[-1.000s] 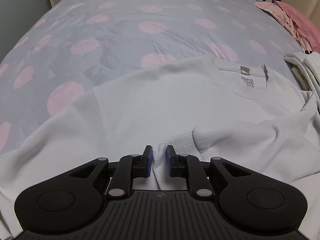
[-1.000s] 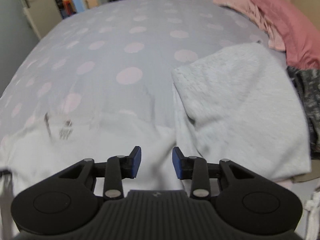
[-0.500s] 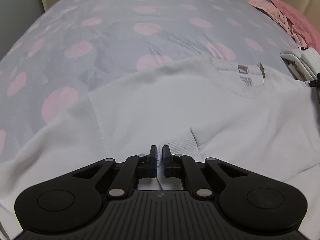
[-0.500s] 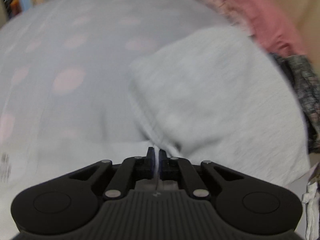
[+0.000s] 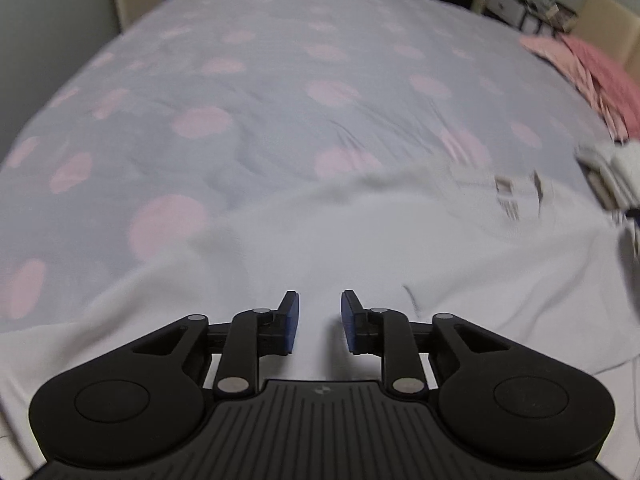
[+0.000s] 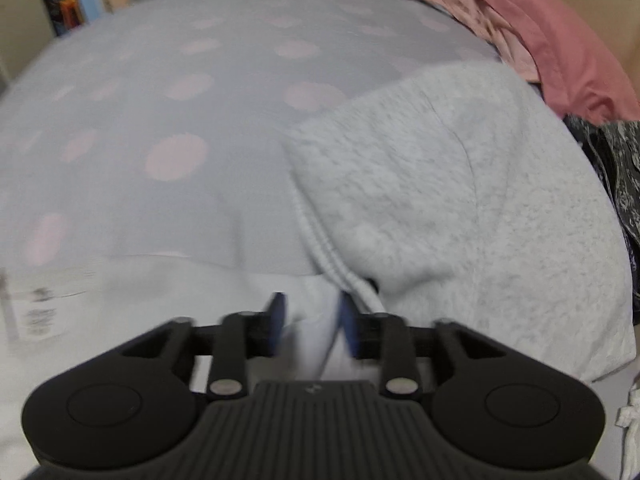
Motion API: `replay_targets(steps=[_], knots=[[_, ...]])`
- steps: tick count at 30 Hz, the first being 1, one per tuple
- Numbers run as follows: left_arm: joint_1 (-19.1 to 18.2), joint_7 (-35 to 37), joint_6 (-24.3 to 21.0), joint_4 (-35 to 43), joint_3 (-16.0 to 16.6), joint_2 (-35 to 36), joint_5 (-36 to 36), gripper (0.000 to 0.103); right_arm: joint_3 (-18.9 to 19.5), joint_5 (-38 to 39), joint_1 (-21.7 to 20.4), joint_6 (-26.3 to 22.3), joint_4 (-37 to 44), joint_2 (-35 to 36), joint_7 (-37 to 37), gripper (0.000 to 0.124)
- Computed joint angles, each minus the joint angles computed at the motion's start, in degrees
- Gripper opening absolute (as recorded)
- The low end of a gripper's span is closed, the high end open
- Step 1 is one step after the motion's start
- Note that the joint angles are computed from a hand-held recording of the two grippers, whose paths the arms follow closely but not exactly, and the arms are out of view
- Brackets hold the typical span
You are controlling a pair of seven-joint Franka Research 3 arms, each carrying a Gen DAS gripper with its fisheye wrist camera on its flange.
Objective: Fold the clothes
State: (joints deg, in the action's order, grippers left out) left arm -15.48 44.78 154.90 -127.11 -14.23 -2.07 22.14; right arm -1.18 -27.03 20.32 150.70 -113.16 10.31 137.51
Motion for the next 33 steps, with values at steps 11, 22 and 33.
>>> replay_targets(steps=[11, 22, 33], knots=[[4.0, -10.2, -7.1, -15.7, -0.3, -22.1, 2.8, 0.031, 8.1, 15.5, -0.2, 7.0, -25.4, -22.2, -12.7, 0.063], [8.0, -17.7, -16.2, -32.6, 0.9, -44.3, 1.6, 0.041, 18.1, 25.6, 1.6, 4.4, -41.5, -38.2, -13.0, 0.071], [6.5, -16.9, -16.6, -32.6, -1.9, -39.0, 3.9, 0.048, 26.4, 16.6, 1.1, -1.4, -41.3, -37.6, -2.4, 0.075]])
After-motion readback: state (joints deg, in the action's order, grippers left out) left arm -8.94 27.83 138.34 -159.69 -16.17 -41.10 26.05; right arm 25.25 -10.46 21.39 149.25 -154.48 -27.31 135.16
